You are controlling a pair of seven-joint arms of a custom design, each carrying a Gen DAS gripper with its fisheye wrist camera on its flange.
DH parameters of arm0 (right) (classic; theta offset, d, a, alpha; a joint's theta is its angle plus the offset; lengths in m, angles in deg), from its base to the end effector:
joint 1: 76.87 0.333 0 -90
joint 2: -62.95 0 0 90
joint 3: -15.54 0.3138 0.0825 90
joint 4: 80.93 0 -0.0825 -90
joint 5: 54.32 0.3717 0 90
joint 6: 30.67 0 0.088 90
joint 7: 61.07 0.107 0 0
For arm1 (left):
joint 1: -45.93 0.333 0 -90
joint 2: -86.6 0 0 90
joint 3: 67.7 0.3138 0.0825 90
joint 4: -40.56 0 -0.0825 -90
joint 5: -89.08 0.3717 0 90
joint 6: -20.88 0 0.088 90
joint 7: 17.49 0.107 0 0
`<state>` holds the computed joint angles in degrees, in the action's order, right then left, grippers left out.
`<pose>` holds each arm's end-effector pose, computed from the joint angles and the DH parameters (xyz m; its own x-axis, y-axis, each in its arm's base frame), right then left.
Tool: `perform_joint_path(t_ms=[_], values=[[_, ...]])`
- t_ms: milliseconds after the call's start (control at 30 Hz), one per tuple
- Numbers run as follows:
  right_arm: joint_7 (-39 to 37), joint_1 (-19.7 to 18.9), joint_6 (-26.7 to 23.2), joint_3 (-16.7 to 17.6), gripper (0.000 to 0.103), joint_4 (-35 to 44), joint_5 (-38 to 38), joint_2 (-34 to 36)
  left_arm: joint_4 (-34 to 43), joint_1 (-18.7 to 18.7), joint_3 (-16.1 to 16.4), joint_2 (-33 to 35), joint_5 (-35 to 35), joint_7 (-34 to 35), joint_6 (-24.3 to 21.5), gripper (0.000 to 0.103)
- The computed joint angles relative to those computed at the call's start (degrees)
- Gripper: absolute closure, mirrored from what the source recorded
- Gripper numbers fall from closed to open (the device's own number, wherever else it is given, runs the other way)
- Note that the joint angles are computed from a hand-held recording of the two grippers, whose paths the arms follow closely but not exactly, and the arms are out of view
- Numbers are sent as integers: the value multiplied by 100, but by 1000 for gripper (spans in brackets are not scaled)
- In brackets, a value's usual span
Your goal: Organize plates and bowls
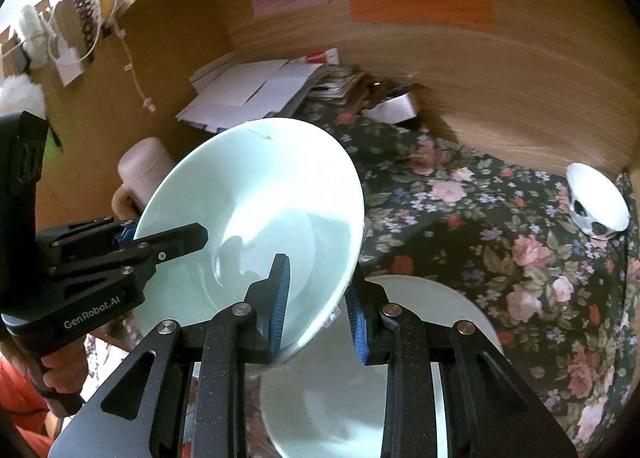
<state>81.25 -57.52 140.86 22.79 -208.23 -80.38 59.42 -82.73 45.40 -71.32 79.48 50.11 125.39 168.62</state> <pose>0.4793 0.2763 0.4999 0.0978 -0.9522 -0.2894 -0.7070 0.1382 -0.6936 0.5416 -0.0296 0.5161 -0.5089 -0.8593 0.0510 -0.6618 0.3527 -0.6616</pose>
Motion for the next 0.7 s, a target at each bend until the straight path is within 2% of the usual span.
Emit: perform_joint_path(t_ms=[333,700], values=[[-882,258,12,31,78,397,911,488,-56,218,118,38,173,-187,-60,84],[-1816,329,-51,154,78,652,1901,847,-19,420,151,205,331,-384,-186,84]])
